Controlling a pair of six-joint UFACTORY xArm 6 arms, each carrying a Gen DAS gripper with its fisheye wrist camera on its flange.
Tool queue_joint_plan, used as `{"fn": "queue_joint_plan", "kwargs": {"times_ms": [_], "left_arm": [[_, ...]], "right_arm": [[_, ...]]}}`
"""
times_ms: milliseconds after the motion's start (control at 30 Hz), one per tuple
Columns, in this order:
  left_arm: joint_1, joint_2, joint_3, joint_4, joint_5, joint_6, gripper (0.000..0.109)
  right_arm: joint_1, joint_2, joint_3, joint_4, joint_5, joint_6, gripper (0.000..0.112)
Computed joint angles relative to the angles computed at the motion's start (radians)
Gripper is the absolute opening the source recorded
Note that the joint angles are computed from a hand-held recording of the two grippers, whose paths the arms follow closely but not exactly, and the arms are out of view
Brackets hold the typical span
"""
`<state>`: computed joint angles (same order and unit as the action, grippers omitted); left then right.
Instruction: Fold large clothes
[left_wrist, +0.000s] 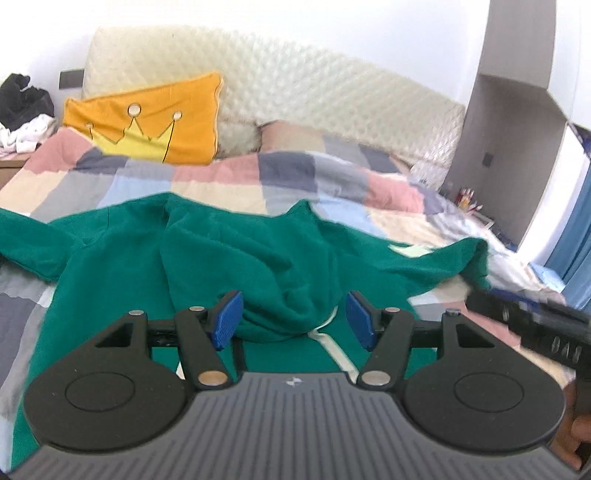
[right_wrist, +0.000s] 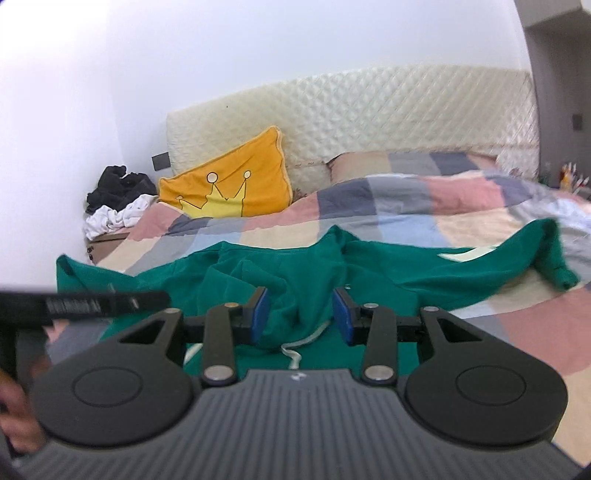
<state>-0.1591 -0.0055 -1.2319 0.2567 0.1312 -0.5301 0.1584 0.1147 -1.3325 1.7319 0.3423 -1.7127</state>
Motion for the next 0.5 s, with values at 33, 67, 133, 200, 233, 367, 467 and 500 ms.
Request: {"fn": "queue_joint_plan", "kwargs": {"times_ms": [33, 67, 133, 200, 233, 367, 467, 500], "left_arm": [[-0.001, -0.022, 0.019, 0.029, -0.011, -0.036, 0.067], [-0.006, -0.043, 0.036, 0.038, -0.017, -0.055, 0.067], [-0.018, -0.077, 0.058, 0.054, -0.019, -0.076, 0.067], [-0.028, -0.106, 0.078, 0.122, -0.026, -0.125, 0.067], [-0.035, -0.121, 0.088, 0.167, -0.021, -0.158, 0.067], [-0.065, -0.183, 0.146, 0.269, 0.010, -0.264, 0.067], [-0.098, -0.214, 0.181, 0.283, 0.050, -0.281, 0.067], [-0.108, -0.220, 0.185, 0.311, 0.063, -0.304, 0.067]], "right_arm": [[-0.014, -0.030, 0.037, 0.025, -0.001, -0.037, 0.041], [-0.023, -0.053, 0.062, 0.043, -0.009, -0.055, 0.041], [-0.046, -0.100, 0.109, 0.110, -0.018, -0.126, 0.041], [-0.070, -0.136, 0.140, 0.145, -0.009, -0.141, 0.041], [-0.083, -0.152, 0.154, 0.158, 0.002, -0.140, 0.041], [-0.126, -0.194, 0.194, 0.222, 0.013, -0.192, 0.041], [-0.158, -0.196, 0.208, 0.233, 0.010, -0.191, 0.041], [-0.169, -0.191, 0.207, 0.219, 0.018, -0.157, 0.041]]}}
